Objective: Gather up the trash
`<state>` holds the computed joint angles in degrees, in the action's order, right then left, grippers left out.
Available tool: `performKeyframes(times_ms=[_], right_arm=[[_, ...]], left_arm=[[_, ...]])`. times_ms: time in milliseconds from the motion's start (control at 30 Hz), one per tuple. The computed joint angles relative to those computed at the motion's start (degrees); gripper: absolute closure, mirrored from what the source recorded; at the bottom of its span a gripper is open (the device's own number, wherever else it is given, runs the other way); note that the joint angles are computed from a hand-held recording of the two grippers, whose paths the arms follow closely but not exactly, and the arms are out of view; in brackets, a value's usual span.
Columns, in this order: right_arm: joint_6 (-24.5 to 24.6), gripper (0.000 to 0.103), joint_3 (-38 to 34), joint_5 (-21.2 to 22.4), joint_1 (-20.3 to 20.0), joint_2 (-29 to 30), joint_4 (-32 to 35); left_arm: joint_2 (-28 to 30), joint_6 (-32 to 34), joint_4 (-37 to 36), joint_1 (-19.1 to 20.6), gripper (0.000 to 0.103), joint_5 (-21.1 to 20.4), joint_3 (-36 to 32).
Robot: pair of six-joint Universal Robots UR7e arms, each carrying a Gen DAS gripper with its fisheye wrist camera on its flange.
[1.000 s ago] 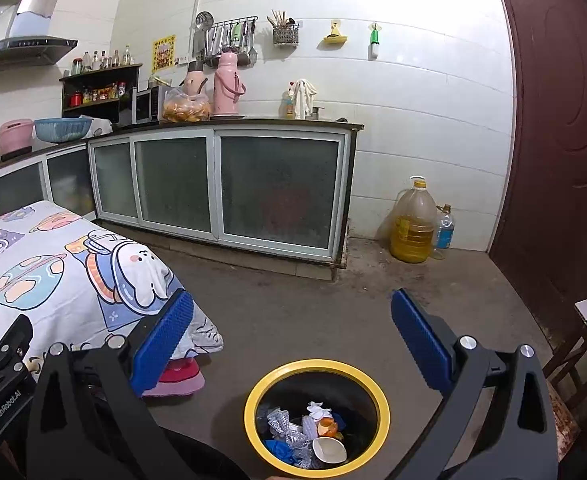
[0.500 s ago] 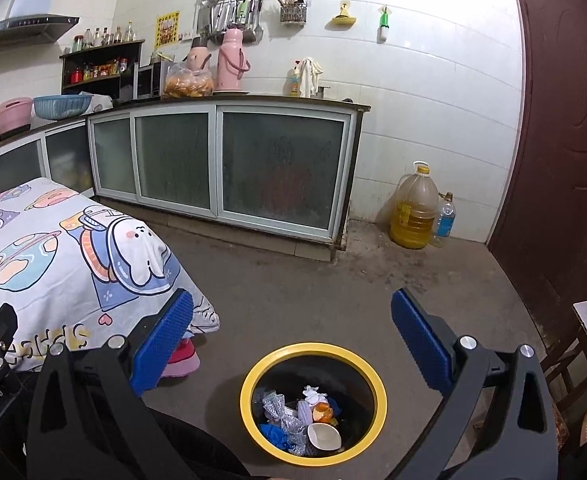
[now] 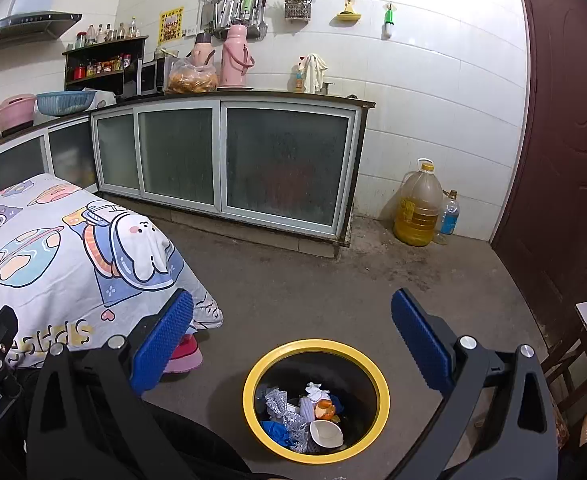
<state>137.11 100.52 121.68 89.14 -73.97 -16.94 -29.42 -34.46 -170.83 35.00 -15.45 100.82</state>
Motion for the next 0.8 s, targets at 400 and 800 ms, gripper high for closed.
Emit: performKeyframes(times_ms=[400,800], right_arm=[[0.0,0.008,-0.8,0.4,-0.1,0.8,1.2],[-0.1,0.008,-1.1,0.5,-0.1,1.0,1.8]], left_arm=[[0.0,-0.9,0.6,0.6,0.008,-1.3,-0.2],[-0.1,-1.2,0.0,0.5,0.008,-1.3,0.3]])
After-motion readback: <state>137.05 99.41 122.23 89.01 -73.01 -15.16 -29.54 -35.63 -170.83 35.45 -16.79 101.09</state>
